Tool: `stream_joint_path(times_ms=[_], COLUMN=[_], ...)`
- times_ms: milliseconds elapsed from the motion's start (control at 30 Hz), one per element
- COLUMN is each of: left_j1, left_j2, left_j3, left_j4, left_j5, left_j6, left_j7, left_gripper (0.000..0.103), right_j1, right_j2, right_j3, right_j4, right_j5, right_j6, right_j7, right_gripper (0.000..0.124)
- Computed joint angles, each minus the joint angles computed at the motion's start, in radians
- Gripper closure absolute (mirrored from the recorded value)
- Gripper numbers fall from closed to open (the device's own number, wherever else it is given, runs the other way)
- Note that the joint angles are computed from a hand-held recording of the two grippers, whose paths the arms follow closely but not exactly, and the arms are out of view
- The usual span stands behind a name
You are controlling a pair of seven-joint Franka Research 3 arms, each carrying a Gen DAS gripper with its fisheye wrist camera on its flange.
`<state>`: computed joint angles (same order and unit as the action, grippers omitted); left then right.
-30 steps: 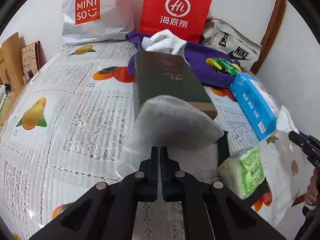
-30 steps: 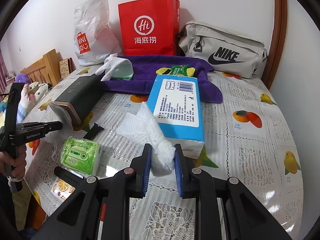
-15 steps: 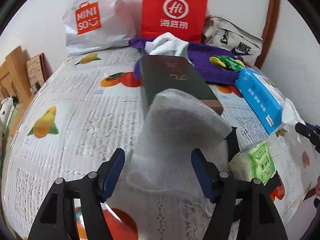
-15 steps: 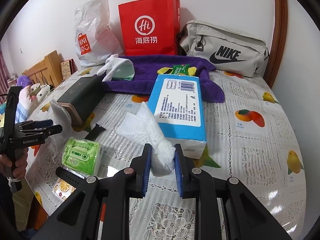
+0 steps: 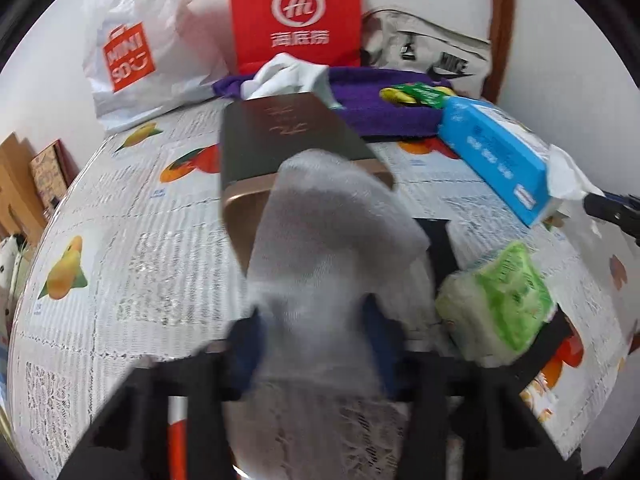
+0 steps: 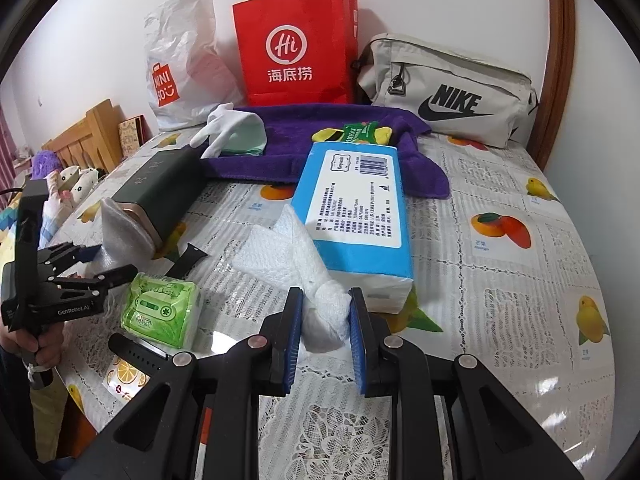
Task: Organize soft objects
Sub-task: 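Lift the tissue with the right tool while the left tool carries the mesh bag to the towel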
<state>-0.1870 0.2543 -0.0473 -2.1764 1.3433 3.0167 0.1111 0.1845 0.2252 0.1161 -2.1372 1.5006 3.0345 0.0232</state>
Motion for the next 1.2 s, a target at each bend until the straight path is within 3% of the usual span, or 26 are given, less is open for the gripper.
stream_joint_path(times_ms=[33,167,400,533,633,833,1200], left_j1=[0.009,0.004,0.01,0.032,0.042,0.057,0.045], left_j2=[0.001,-0.011,-0.093,-0.128,-0.149,-0.149,-0.022], left_j3=[-0.007,-0.002,-0.002,-0.016,-0.035,-0.063,-0.072], left_j4=[-0.003,-0.017,-0.055,-0.061,-0.06,-0.03,0.137], left_j5=[-0.027,-0.073,-0.043,-0.048,-0.081,-0.223,-0.574], left_j6=[0.019,0.035,0.052,0.063,0.027,-0.024,-0.105], left_j7=[0.03,0.063,-0.006,-0.011,0.026,0.145,0.454], left_gripper=[0.095,0.097,0.097,0.097,0.097,0.097,0.097], right_j1=[-0.001,-0.001,0.015,0.011,0.008,-0.007,-0.07], right_j2=[-0.003,-0.021,-0.046,-0.037,-0.019,0.038,0.126], right_j3=[0.001,-0.004,-0.028,-0.034,-0.031,-0.028,0.028], right_j4=[-0.003,-0.01,0.002,0.029,0.06,0.122,0.252], right_j5=[0.008,0.051,0.105,0.074,0.045,-0.156,-0.379], right_j6=[0.001,-0.004,-0.005,-0.019,-0.014,-0.014,-0.014], right_j7=[-0.008,-0.04,-0.106,-0.078,-0.058,0.161,0.362], right_gripper=[0.102,0.102,0.102,0.102,0.102,0.102,0.102])
